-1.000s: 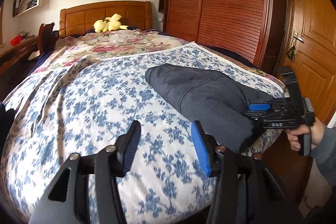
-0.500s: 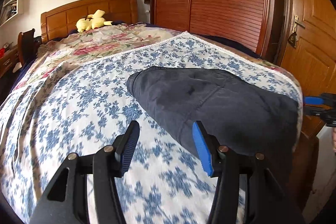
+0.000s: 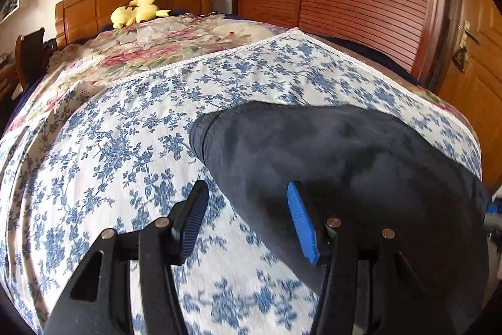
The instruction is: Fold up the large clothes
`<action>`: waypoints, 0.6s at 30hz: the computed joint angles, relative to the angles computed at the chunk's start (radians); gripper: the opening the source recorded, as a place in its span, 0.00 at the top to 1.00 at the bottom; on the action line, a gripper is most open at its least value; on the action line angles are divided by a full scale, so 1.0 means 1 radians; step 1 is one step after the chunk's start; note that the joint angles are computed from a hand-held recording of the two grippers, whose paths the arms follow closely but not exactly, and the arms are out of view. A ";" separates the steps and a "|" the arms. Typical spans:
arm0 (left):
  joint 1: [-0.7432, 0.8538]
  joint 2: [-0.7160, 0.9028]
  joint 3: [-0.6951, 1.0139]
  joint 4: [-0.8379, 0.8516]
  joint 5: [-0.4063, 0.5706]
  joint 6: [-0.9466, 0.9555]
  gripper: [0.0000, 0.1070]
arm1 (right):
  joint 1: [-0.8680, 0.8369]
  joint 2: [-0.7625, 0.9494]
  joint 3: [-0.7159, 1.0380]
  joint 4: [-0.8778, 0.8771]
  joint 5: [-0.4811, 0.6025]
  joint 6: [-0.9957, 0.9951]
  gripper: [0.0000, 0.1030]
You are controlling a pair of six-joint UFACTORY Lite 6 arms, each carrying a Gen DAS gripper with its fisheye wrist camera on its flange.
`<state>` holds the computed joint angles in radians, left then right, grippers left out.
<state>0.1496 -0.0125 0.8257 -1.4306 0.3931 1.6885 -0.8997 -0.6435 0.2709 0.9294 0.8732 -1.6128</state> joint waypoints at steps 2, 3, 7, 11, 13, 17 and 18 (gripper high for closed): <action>-0.002 0.046 0.042 0.003 0.000 -0.014 0.52 | 0.019 0.045 0.014 0.003 -0.004 0.007 0.33; -0.006 0.071 0.064 0.014 -0.006 -0.027 0.52 | 0.021 0.046 0.017 0.004 -0.002 0.006 0.33; -0.025 0.176 0.161 0.069 -0.021 -0.096 0.52 | 0.034 0.055 0.028 0.002 0.003 0.012 0.33; -0.043 0.262 0.233 0.034 -0.052 -0.099 0.52 | 0.035 0.077 0.030 0.015 0.003 -0.006 0.33; -0.055 0.303 0.267 0.027 -0.068 -0.098 0.51 | 0.053 0.077 0.034 0.012 -0.006 0.005 0.33; -0.069 0.393 0.355 0.164 -0.080 -0.253 0.50 | 0.092 0.107 0.049 0.028 -0.033 0.002 0.33; -0.067 0.412 0.372 0.193 -0.071 -0.292 0.50 | 0.095 0.114 0.050 0.029 -0.032 0.001 0.33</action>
